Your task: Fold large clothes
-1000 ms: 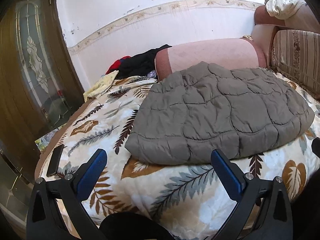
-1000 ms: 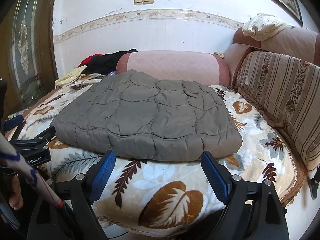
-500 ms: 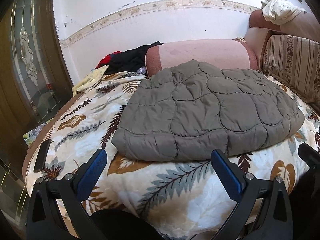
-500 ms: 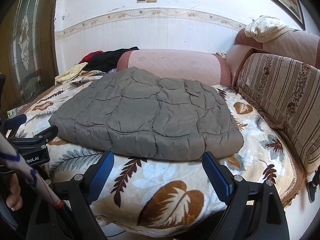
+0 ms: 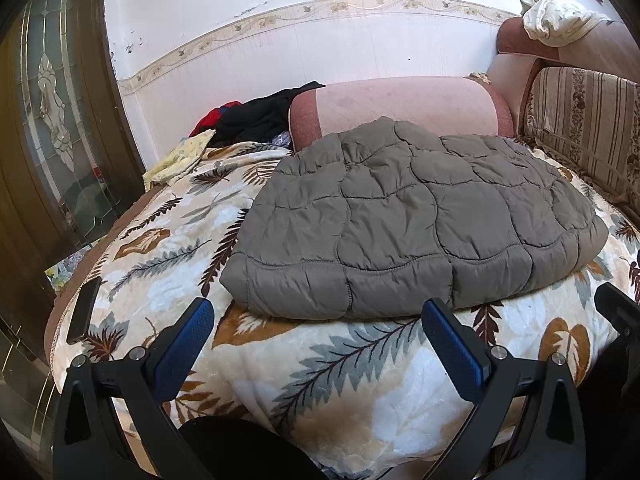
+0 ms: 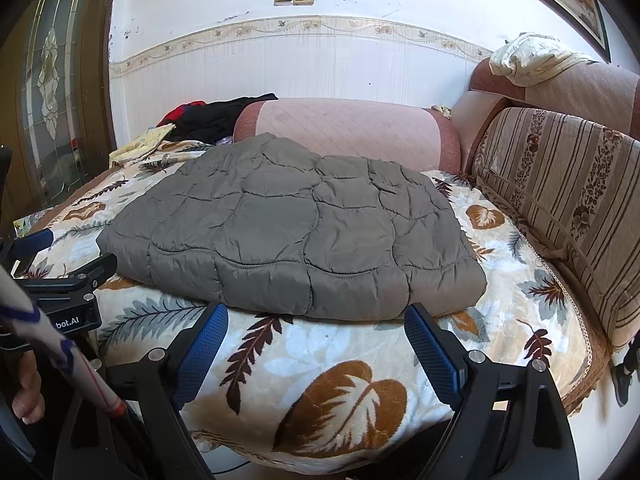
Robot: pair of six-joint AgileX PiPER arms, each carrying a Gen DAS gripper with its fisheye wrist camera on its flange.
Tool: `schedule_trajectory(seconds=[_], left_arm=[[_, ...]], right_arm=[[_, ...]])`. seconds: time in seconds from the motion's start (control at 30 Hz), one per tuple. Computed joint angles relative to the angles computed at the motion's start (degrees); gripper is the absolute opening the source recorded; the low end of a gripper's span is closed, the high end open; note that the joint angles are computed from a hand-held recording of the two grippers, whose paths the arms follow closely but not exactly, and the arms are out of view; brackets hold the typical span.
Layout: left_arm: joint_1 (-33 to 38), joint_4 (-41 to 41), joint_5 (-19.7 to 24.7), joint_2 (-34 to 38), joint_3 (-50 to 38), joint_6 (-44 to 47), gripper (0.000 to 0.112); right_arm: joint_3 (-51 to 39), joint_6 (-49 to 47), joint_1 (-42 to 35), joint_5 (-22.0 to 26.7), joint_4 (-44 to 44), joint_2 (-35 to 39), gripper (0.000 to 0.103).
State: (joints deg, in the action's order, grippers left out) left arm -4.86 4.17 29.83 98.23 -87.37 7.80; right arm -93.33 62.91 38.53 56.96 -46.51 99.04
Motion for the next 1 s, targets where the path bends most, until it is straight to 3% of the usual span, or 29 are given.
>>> schedule_trajectory(seconds=[1.0], left_arm=[[-0.95,-0.55,-0.91,-1.42,2.33,1.15,0.103]], right_arm=[[-0.2,1.15,-0.02,0.88,0.06,0.42,0.093]])
